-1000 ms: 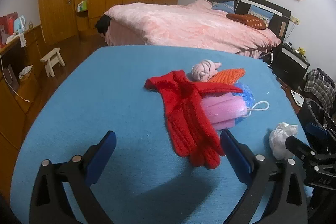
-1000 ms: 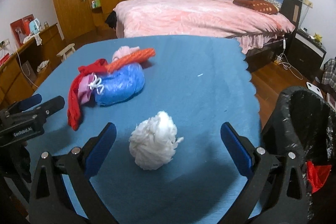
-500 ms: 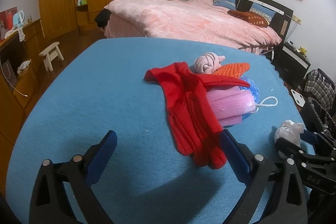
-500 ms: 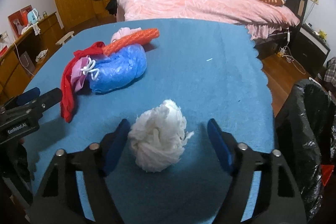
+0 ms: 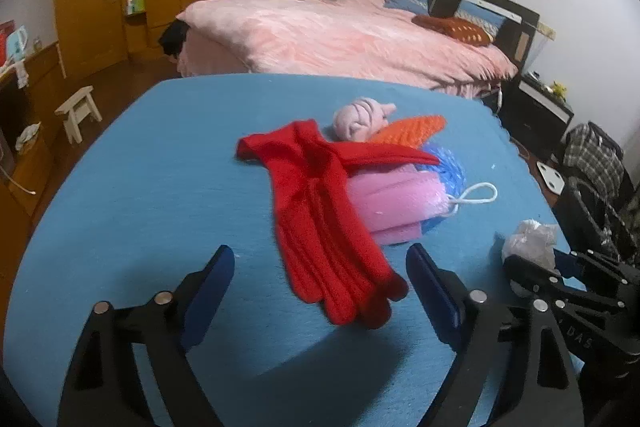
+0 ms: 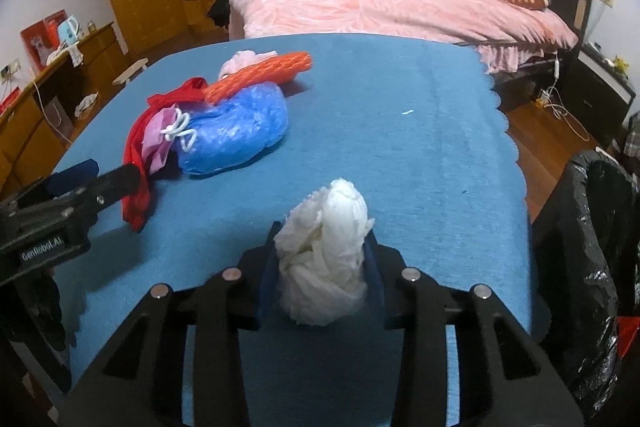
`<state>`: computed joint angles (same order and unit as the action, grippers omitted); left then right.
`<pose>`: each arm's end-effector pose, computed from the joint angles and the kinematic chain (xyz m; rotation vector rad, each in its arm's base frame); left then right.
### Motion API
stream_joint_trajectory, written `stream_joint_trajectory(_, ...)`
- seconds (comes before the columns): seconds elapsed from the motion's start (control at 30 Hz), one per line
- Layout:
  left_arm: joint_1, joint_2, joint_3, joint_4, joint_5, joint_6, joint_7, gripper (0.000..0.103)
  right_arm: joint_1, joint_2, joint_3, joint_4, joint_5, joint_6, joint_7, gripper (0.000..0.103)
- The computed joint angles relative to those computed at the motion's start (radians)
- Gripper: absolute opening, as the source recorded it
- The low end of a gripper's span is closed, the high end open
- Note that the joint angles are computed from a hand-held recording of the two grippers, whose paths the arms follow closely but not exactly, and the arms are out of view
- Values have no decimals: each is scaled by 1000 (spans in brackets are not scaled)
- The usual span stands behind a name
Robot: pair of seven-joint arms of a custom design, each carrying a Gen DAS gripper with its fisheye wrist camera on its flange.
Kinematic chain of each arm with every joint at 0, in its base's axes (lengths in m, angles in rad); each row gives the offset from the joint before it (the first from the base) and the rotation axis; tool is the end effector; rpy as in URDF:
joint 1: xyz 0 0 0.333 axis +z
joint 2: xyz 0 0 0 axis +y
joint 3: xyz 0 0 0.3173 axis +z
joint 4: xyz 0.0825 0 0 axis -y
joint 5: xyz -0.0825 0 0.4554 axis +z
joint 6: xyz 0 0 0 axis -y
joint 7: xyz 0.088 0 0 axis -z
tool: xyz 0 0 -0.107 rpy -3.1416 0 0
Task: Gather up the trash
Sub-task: 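Lower the left gripper onto the blue plastic bag and close it while right holds tissue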
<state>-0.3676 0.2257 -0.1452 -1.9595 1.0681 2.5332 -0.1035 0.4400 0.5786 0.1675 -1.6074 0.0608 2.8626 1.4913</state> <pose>0.5954 -0.3427 0.3553 -2.0451 1.3997 -0.6768 0.6689 0.4346 0.3345 -2.1753 1.1823 -0.3097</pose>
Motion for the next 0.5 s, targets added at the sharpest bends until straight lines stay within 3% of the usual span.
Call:
stream_joint_trajectory(0.2,16,46,4,44,-164,-27,148,52,0,3,-3,7,2,-7,2,37)
stream_joint_trajectory(0.37,14,4,27,2,-141,-73,52,50,1,3,-3,5,1,-5,1,37)
stream_joint_trajectory(0.5,41,-37,22,-55,-119,-17,-4,54,-1,4,-1,7,3,-8,1,37)
